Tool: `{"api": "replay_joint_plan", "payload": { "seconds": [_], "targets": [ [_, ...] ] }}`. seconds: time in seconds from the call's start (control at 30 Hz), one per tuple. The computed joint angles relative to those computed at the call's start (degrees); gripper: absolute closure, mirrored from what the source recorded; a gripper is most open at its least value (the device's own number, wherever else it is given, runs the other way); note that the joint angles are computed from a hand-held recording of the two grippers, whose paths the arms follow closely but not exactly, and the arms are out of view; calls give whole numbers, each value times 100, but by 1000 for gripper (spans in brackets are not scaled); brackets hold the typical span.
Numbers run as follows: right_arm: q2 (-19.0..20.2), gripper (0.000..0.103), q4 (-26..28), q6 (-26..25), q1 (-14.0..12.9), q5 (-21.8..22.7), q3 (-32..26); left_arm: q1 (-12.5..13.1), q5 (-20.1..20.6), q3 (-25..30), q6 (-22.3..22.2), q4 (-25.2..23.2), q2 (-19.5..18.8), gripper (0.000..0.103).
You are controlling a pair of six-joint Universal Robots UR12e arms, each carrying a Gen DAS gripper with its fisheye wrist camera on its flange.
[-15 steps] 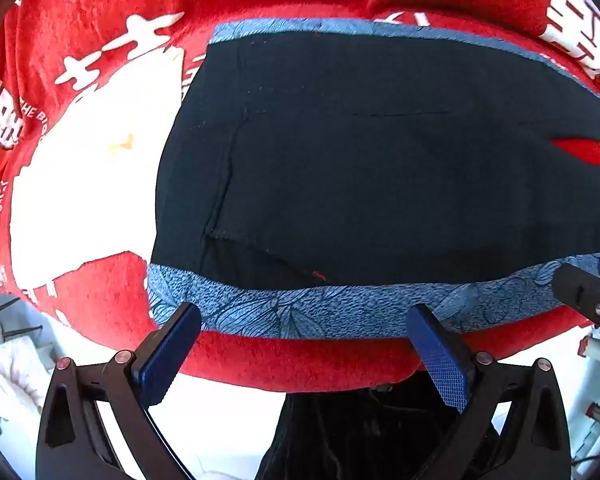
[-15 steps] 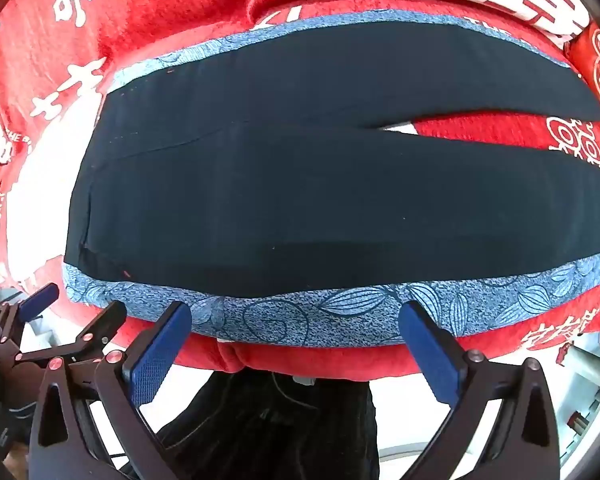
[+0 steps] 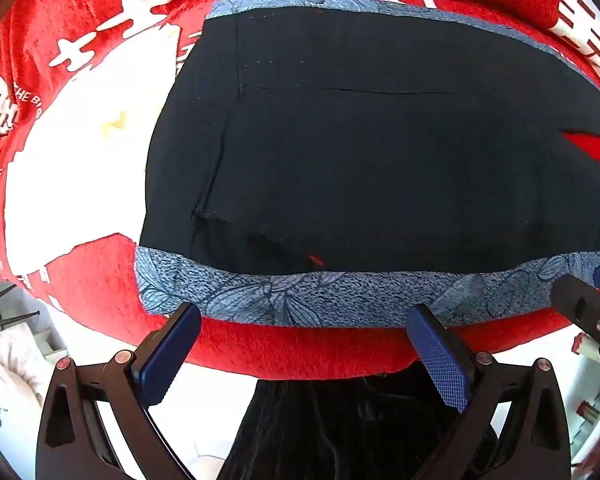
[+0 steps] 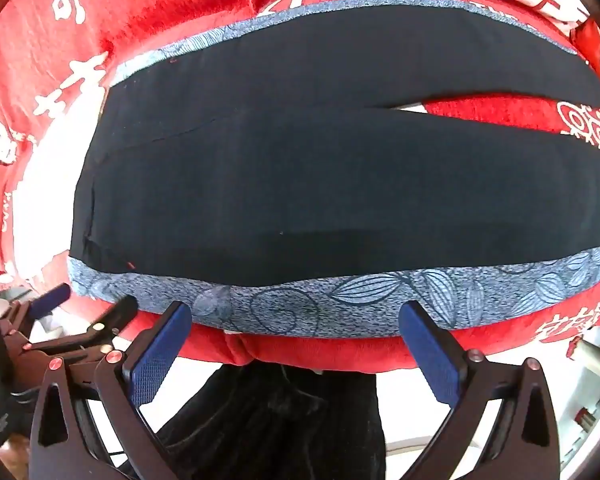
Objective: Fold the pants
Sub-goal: 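Position both grippers open at the waistband edge of the black pants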
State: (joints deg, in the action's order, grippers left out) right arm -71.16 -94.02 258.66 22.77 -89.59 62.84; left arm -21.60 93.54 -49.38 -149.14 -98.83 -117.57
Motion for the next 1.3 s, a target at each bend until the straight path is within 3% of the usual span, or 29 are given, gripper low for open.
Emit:
{"api": "replay_joint_plan", "payload": {
  "seconds": [0.13,0.23,0.53,1.3],
  "targets": [
    [78,0,341,-66,-14,74,-155,4,29,-222,54,230,121,0],
    [144,0,657,-243,-10,42,-298,17,-9,-103,70,35,58,0],
    [90,0,880,-209,-49,93,-262,20,38,-140,147,27,87,0],
    [-20,0,846,-231,-38,49,-71,-69,131,-82,11,45,60,0]
  ]
}}
